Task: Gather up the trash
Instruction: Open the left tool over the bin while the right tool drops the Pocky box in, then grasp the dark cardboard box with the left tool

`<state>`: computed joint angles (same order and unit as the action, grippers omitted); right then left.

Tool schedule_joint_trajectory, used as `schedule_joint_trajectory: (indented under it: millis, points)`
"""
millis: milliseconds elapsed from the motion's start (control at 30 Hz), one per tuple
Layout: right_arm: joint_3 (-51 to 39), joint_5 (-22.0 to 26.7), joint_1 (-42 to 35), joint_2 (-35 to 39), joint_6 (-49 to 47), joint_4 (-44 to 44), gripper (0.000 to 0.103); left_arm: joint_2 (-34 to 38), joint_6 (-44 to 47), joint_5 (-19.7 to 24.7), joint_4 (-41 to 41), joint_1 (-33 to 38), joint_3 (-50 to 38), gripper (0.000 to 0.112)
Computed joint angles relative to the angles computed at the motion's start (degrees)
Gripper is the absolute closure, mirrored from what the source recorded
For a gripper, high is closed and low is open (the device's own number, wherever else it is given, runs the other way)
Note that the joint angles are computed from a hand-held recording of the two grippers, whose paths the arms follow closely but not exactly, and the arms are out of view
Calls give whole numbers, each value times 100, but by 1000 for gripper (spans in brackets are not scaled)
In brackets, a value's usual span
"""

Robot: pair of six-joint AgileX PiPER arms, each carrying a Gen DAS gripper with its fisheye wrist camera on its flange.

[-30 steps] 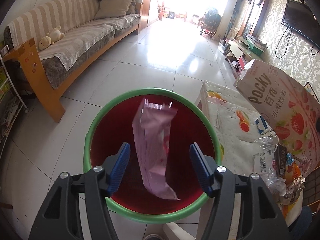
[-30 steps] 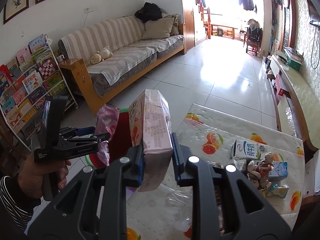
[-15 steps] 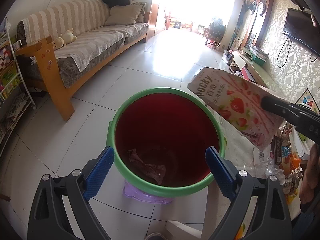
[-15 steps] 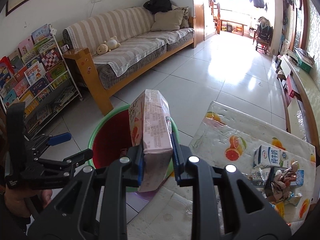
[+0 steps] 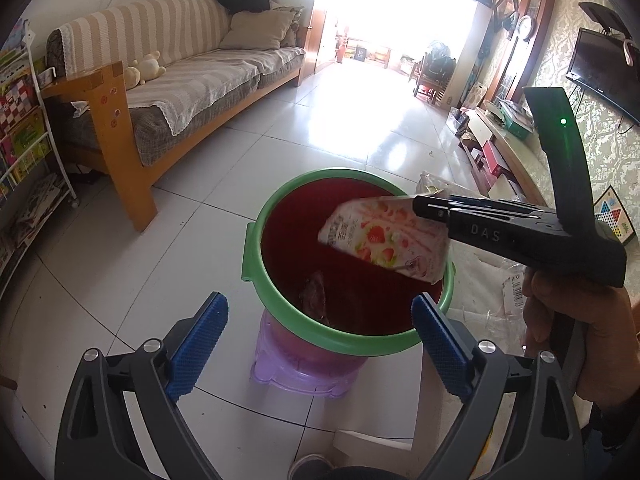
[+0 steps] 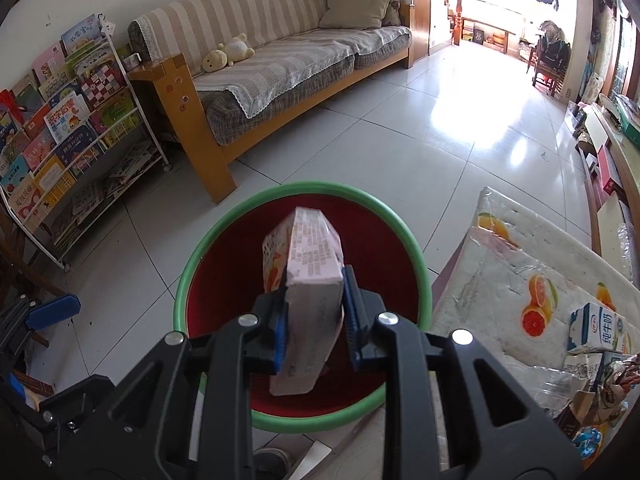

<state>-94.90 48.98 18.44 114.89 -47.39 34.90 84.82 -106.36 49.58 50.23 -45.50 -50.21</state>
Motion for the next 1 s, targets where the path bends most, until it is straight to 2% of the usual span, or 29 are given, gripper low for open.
schedule_joint_trajectory:
  millis: [33, 100, 167, 233, 367, 567, 700, 1000]
  points:
    - [23, -21, 16, -9, 44, -30, 59, -11, -6, -52, 2, 18, 24, 23]
    - [127, -103, 10, -91, -11, 53, 49, 0, 9, -135, -9, 51, 39, 23]
    - [269, -180, -12, -242, -84, 48, 32, 15, 8, -118, 4, 27, 13, 23]
    - [459, -237, -110, -458, -215, 151, 21, 41, 17, -78, 6, -8, -45, 23]
    - [818, -280, -463, -924, -468, 390, 6, 225, 187, 55, -48, -118, -375, 23]
    - [1177, -21, -1398, -1490, -869, 610, 5, 667, 421, 239, -153, -419, -1095, 22]
    - [1259, 346, -2290, -1690, -1337, 873, 5, 1061, 617, 270, -246, -600, -1675, 21]
    - [926, 1143, -4188, -1502, -2103, 1205, 5, 2056, 1255, 323, -516, -888, -3221, 17]
